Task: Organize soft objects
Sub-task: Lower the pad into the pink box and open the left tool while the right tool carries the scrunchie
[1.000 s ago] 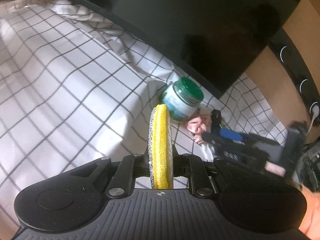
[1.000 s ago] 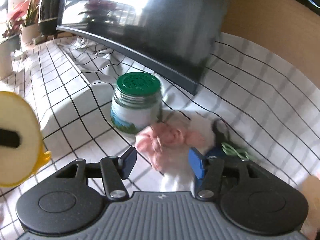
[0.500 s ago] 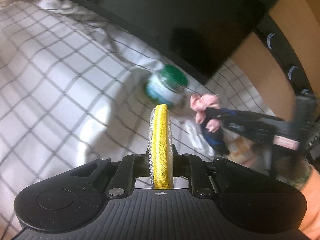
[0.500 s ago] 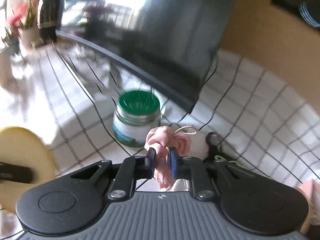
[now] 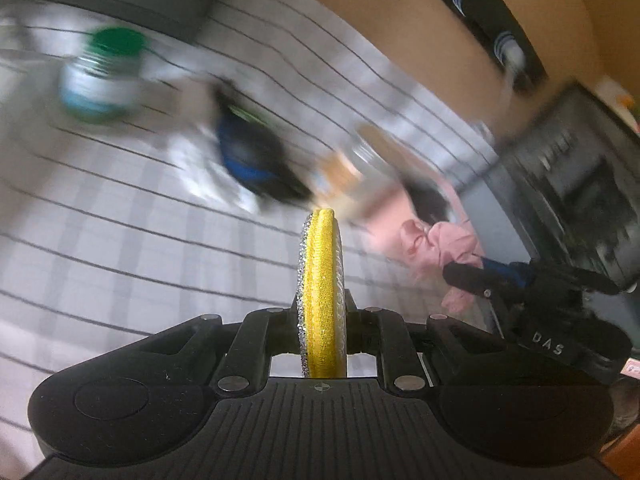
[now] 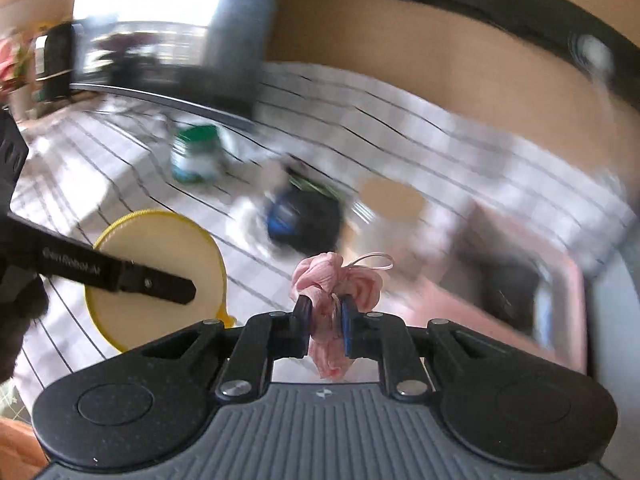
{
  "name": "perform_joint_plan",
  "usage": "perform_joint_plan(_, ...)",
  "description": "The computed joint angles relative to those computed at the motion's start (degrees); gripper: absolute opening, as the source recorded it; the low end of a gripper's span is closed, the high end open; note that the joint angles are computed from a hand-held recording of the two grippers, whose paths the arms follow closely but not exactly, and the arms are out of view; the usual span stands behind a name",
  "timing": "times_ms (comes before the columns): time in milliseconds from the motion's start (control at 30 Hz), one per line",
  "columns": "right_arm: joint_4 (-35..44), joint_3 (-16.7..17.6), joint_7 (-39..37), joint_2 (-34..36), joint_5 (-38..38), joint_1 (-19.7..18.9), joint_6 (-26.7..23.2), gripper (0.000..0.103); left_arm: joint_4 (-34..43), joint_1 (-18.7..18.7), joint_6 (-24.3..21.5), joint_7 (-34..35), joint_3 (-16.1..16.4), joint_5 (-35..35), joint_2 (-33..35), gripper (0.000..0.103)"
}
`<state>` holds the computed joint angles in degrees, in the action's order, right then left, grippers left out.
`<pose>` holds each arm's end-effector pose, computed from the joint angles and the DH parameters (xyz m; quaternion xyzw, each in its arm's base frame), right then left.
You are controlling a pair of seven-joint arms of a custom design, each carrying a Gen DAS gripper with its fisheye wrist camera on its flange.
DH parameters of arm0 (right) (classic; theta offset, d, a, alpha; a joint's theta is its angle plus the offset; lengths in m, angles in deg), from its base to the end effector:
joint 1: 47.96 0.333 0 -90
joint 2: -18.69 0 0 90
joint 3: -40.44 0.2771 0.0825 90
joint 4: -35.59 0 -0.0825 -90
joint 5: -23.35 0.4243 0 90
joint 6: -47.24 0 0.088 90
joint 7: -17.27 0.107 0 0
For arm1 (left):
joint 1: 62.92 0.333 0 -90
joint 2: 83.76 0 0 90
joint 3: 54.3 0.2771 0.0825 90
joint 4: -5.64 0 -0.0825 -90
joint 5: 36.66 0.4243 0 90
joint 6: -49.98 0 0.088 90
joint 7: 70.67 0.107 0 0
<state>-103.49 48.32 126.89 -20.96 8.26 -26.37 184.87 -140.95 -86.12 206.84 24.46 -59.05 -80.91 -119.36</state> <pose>0.3941 0.2289 0.5785 -0.7539 0.5527 -0.2616 0.2404 0.4233 -0.1954 0.5101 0.6368 -0.6305 0.4439 0.0024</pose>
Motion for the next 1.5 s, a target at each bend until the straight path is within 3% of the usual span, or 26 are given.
perform_joint_plan(200,-8.5,0.1,4.4,-13.2,-1.5,-2.9,-6.5,0.015,8.9,-4.2,-4.0,7.7,-0.8,-2.6,8.5,0.018)
perform_joint_plan(500,-16.4,-0.5,8.5,-26.4,-3.6,-5.6,-10.1,0.015,21.4,-2.0,-1.5,10.4,-6.2,0.2,19.3,0.018)
perform_joint_plan(800,-18.2,-0.8,9.5,-29.4,-3.8,-6.5,-11.9,0.015,39.8,1.6,4.2,5.4,-10.4,13.0,34.9,0.018)
perform_joint_plan(900,-18.3,-0.6,9.9,-30.1,-3.6,-6.4,-12.8,0.015,48.3,2.2,4.1,0.8,-10.9,17.9,42.0,0.018)
perform_joint_plan(1033,-18.4,-0.7,10.2,-30.4,-3.7,-6.5,-13.6,0.015,59.8,2.8,3.1,-1.0,-12.2,18.8,51.6,0.019)
perform_joint_plan(1100,-18.6,-0.6,10.4,-30.7,-3.8,-6.6,-14.2,0.015,65.5,1.1,0.2,-5.5,-10.5,24.0,56.0,0.020)
perform_joint_plan(1233,-19.0,-0.6,10.4,-31.6,-4.1,-6.7,-15.5,0.015,70.7,-5.3,-4.8,-17.7,-3.2,43.9,59.9,0.030)
perform_joint_plan(1333,-19.3,-0.9,10.4,-32.3,-4.2,-7.0,-16.4,0.015,69.1,-5.3,-4.0,-18.8,-3.3,49.6,59.0,0.033)
perform_joint_plan(1500,-19.2,-1.3,10.4,-31.7,-4.3,-7.3,-16.2,0.015,66.5,-8.9,-1.2,-34.6,2.0,64.8,56.3,0.032)
